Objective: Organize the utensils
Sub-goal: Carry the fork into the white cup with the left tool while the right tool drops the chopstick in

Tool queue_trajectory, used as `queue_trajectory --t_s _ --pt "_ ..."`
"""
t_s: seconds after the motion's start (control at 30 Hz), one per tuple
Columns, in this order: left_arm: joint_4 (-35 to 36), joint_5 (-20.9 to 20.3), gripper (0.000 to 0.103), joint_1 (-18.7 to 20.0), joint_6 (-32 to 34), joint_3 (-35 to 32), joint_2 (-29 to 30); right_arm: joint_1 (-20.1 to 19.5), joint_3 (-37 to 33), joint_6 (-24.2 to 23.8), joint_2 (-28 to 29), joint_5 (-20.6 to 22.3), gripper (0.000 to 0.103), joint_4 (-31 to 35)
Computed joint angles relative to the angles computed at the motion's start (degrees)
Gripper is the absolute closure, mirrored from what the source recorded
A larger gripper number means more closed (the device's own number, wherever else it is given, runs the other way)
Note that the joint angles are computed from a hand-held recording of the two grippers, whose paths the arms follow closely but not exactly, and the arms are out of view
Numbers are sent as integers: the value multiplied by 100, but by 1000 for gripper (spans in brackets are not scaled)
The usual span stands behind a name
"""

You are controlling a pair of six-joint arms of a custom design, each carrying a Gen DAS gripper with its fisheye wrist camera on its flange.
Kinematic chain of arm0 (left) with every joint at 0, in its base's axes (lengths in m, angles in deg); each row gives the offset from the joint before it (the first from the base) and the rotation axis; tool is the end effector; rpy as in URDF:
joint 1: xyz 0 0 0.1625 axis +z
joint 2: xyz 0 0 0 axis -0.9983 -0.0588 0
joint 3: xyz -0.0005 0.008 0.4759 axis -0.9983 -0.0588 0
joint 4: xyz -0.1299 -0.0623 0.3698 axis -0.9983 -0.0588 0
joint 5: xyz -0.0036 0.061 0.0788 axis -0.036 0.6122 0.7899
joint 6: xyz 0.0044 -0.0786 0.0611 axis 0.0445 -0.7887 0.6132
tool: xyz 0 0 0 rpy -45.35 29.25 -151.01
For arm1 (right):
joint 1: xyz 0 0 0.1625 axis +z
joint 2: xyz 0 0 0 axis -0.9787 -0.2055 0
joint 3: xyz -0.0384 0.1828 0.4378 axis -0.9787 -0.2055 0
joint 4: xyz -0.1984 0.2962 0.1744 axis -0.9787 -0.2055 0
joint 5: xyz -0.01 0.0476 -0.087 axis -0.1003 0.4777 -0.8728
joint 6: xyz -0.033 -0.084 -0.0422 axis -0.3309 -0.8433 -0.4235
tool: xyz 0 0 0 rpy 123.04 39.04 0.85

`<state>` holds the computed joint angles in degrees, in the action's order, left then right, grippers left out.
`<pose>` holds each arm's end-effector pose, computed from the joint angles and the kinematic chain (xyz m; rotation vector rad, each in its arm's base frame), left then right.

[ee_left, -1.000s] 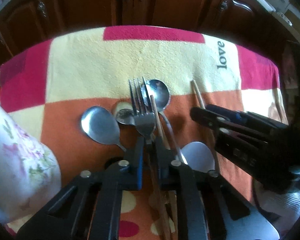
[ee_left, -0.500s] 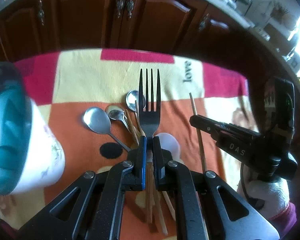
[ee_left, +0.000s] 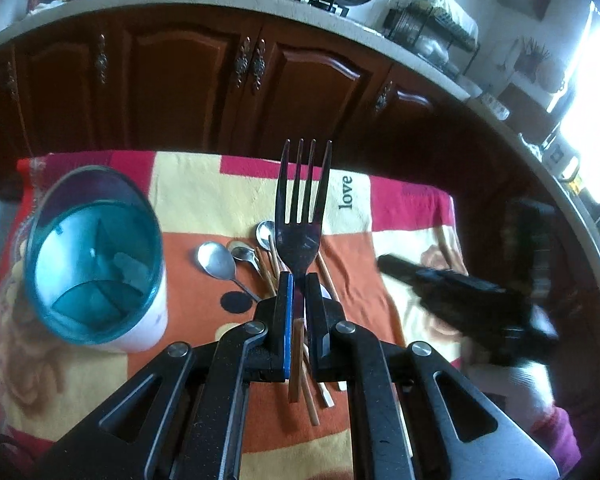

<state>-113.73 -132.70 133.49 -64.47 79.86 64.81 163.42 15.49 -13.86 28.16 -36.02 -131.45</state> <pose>-0.4031 -0.7321 0.0607 0.1614 2.4850 -1.0001 0.0510 -0.8719 0.3153 0.8699 -2.6647 0.5565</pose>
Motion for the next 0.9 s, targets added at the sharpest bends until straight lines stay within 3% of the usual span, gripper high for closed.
queue_trajectory --t_s 0.07,0.13,0.2,0.27,0.33,0.4,0.43,0.5,0.73,0.9 --pt "-96 19 98 -47 2 155 -97 12 -106 -118 196 -402 90 -55" --pt "-201 71 98 -93 11 308 -190 39 -430 -168 494 -847 68 79" --pt "-269 123 98 -131 -11 446 -293 59 -740 -161 774 -1140 68 140" --pt "-294 212 98 -163 -46 560 -400 83 -1153 -156 1079 -1374 70 267" --pt "-345 321 98 -197 -69 666 -504 100 -1570 -135 1357 -1574 85 520" --pt "-406 385 98 -215 -82 757 -604 123 -1503 -405 1401 -1657 96 212" --pt "-479 420 98 -222 -72 817 -672 143 -1531 -482 1423 -1752 97 228" --pt "-639 520 98 -238 -5 941 -801 131 -1523 -386 1330 -1595 97 413" --pt "-1121 1130 98 -209 269 1180 -1133 74 -525 -196 199 -278 98 298" --pt "-1451 1510 98 -142 465 1198 -1233 288 -170 -212 -367 716 98 341"
